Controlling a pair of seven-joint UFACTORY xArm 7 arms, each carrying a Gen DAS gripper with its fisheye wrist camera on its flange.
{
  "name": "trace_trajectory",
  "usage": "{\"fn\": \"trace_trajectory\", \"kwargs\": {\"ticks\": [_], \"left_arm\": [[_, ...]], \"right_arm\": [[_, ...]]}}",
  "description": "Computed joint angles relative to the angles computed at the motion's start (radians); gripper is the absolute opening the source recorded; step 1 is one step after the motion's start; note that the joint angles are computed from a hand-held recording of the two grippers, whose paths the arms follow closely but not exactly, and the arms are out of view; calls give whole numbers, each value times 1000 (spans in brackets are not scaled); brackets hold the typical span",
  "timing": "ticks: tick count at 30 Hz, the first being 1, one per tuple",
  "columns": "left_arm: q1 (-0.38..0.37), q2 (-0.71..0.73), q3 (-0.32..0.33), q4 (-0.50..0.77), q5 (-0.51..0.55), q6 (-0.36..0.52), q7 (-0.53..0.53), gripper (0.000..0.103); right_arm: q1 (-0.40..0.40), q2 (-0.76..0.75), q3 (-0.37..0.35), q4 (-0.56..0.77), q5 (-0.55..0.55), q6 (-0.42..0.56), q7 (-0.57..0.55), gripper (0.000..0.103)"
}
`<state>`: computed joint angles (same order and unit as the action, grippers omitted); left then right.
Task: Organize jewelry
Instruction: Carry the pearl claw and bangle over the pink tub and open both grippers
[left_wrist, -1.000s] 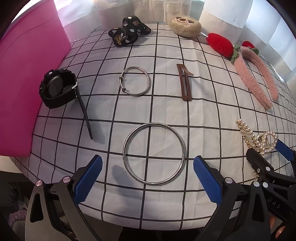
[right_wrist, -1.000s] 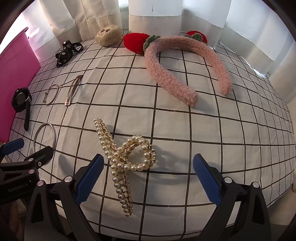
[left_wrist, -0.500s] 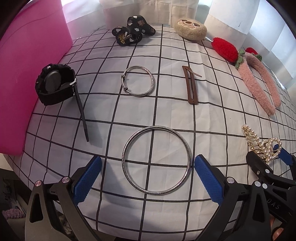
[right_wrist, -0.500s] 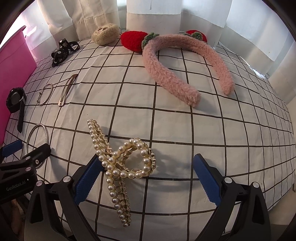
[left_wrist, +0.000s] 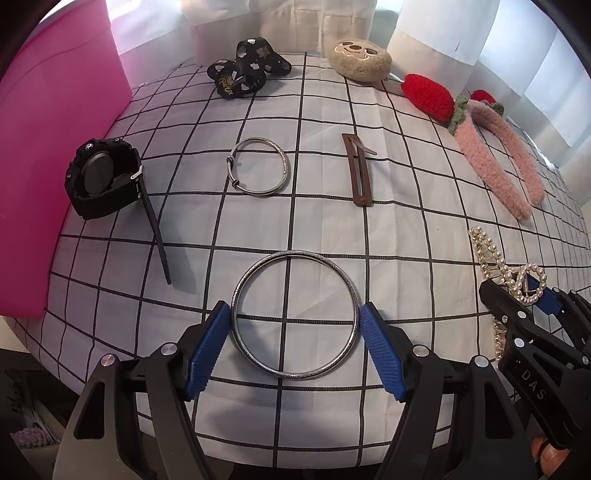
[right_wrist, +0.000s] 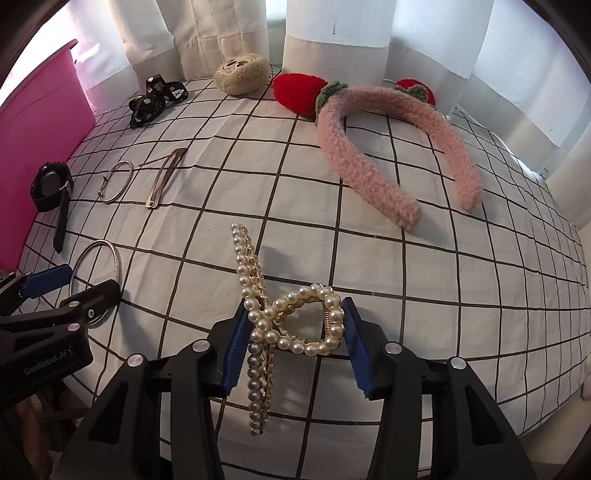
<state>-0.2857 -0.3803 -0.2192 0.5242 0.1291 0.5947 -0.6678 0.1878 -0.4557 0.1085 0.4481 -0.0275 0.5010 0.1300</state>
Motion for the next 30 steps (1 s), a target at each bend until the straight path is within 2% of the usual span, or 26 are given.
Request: {"fn": "trace_trajectory", "kwargs": {"ticks": [6, 16, 24, 30], "left_arm": [[9, -47, 19, -22, -16, -10, 20, 69], [35, -193, 36, 1, -33, 41, 72, 69], [132, -307, 74, 93, -15, 82, 127, 69], [262, -377, 130, 178, 27, 118, 191, 69]], "right_arm": [[15, -7, -31, -5, 48, -6, -23, 45], [25, -79, -18, 45, 66, 47, -33, 45], [69, -42, 16, 243, 72, 49, -50, 45], [156, 106, 48, 474, 122, -4, -92, 45]]}}
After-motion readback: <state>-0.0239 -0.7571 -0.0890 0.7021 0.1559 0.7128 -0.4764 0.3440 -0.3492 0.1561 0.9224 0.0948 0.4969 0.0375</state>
